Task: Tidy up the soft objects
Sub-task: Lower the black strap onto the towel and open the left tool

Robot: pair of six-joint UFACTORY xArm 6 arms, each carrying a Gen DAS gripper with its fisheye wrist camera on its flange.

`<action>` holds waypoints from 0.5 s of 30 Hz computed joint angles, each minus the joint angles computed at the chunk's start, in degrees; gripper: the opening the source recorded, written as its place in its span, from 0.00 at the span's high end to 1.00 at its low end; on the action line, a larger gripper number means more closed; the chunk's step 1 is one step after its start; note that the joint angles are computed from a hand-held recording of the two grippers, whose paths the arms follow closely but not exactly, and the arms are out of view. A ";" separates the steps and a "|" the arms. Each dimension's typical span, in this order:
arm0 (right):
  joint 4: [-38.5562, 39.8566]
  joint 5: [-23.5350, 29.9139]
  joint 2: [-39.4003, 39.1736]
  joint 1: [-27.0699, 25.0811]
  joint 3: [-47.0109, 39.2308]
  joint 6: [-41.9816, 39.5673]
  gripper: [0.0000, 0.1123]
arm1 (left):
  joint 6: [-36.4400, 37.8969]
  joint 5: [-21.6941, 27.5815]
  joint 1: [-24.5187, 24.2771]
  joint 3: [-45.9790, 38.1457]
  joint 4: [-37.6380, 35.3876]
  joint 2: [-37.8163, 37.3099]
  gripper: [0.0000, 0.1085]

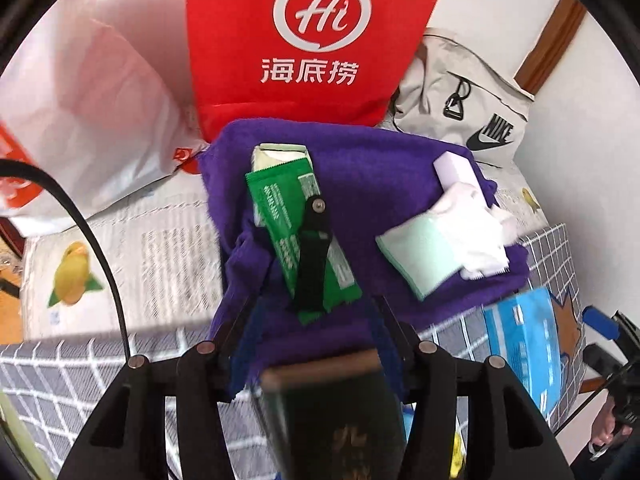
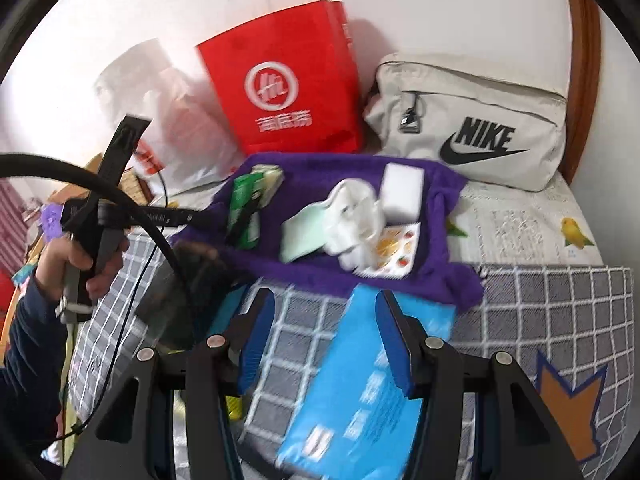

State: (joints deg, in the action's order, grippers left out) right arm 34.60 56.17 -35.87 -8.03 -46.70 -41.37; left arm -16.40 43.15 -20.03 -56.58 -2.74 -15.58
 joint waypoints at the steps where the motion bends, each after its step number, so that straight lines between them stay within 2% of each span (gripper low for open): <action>1: -0.06 0.80 -1.59 0.00 1.09 -0.05 0.53 | -0.56 0.45 -0.24 0.80 0.44 -1.36 0.52; 7: -0.14 6.72 -11.20 0.21 7.34 -2.75 0.53 | -4.49 2.89 -2.89 6.11 2.18 -9.90 0.51; 10: 1.18 10.56 -15.45 0.06 10.62 -6.66 0.53 | -7.31 3.62 -4.58 9.30 3.95 -14.88 0.49; 15: -1.80 11.76 -22.51 3.21 16.96 -9.84 0.54 | -12.53 4.04 -7.62 14.88 6.07 -22.75 0.45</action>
State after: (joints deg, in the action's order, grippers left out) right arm 32.81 67.93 -58.37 -4.82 -29.74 -51.21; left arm -28.93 47.19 -27.65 -41.70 3.32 -38.32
